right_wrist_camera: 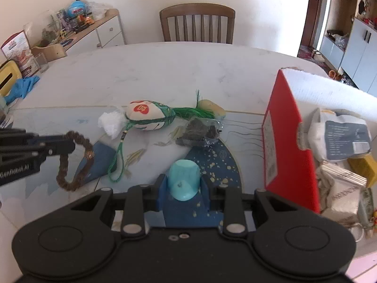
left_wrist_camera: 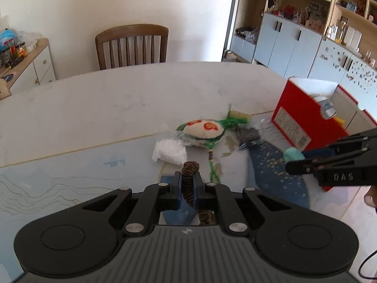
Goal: Organize objects
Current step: 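Carry the light-blue egg item and bead bracelet with both grippers into the shoebox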
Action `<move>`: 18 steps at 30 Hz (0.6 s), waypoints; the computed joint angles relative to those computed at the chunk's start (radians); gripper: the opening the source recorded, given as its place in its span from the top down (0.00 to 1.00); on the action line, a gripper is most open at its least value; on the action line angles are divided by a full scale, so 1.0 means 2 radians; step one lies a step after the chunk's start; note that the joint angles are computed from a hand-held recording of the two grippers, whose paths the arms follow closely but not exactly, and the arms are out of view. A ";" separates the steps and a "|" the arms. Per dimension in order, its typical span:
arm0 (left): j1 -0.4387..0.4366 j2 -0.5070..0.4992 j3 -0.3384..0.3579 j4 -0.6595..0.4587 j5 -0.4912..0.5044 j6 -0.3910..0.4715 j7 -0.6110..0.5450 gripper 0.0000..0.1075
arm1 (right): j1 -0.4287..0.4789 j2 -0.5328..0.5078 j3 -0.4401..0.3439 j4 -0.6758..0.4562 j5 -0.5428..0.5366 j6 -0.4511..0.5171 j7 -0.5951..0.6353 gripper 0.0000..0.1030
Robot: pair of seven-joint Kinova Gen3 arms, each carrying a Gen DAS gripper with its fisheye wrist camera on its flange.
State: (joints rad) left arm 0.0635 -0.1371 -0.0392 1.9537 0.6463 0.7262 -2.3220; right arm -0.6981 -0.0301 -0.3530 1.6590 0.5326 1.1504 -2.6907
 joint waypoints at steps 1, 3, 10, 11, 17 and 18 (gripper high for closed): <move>0.001 -0.006 -0.001 0.000 0.004 0.003 -0.001 0.92 | -0.001 -0.003 -0.001 -0.003 -0.003 0.006 0.002 0.72; 0.004 -0.016 -0.002 -0.003 0.005 0.011 0.004 0.92 | -0.001 -0.013 -0.004 -0.003 -0.008 0.008 0.007 0.72; 0.017 -0.038 -0.004 -0.028 0.012 0.052 0.035 0.92 | 0.007 -0.044 -0.025 -0.016 -0.017 0.032 0.022 0.72; 0.020 -0.040 -0.002 -0.031 0.011 0.053 0.039 0.92 | 0.009 -0.050 -0.028 -0.017 -0.019 0.036 0.026 0.72; 0.043 -0.047 0.008 -0.054 0.012 0.060 0.065 0.92 | 0.034 -0.083 -0.047 -0.019 -0.028 0.053 0.040 0.72; 0.048 -0.048 0.012 -0.058 0.013 0.060 0.068 0.92 | 0.039 -0.088 -0.050 -0.018 -0.031 0.055 0.043 0.72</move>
State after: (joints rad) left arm 0.1595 -0.2330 -0.0161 1.8368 0.6724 0.8454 -2.1860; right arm -0.6195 -0.2071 -0.4530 1.6232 0.4711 1.2600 -2.6049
